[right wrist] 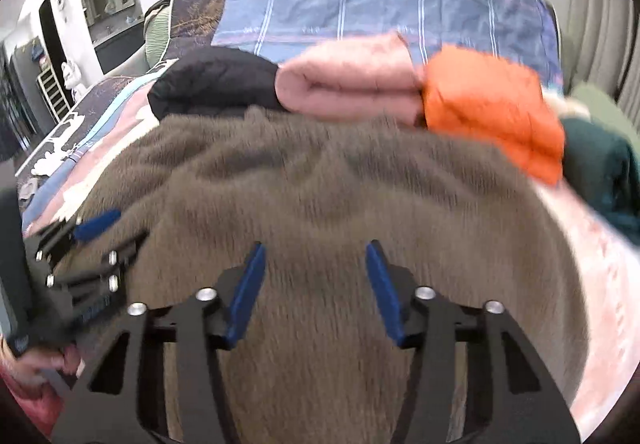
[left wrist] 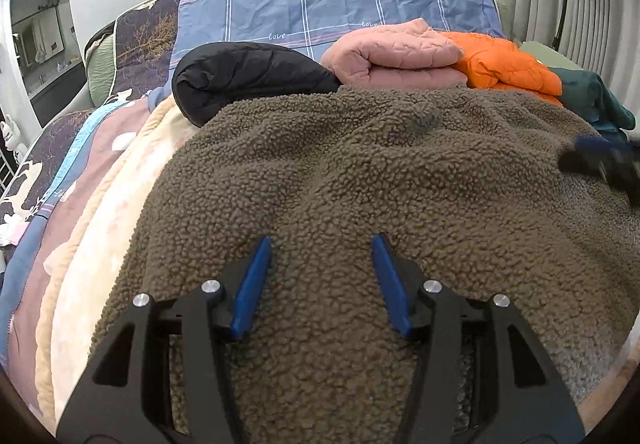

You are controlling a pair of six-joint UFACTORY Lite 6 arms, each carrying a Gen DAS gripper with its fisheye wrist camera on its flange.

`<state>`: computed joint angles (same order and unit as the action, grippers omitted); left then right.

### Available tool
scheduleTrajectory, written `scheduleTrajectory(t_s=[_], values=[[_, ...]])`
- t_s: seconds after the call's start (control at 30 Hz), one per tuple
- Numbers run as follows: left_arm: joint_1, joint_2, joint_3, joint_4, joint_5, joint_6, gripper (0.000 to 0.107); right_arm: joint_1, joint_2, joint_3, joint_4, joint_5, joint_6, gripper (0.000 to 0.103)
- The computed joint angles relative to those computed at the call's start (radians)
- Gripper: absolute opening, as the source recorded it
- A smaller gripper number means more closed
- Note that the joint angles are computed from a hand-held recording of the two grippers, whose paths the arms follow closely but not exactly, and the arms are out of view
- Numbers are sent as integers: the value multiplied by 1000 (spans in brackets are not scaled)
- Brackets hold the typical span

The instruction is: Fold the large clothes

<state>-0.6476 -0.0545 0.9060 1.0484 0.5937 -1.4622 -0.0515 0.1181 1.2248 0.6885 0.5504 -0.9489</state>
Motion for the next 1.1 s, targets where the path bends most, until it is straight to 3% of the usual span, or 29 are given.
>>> scheduleTrajectory(t_s=[0.1, 0.2, 0.27, 0.4, 0.6, 1.1], values=[[6, -11, -12, 7, -14, -7, 54, 65, 98, 123, -47, 14, 76, 47], [29, -44, -51, 27, -62, -29, 55, 107, 334, 298, -180, 94, 226, 52], [59, -73, -90, 51, -127, -61, 54, 81, 454, 362, -103, 105, 180, 53], [83, -93, -124, 115, -177, -124, 55, 93, 404, 290, -85, 41, 143, 54], [77, -81, -132, 193, -168, -196, 55, 97, 391, 262, -67, 6, 120, 55], [54, -80, -130, 189, -136, -217, 56, 121, 295, 113, -10, -129, 46, 57]])
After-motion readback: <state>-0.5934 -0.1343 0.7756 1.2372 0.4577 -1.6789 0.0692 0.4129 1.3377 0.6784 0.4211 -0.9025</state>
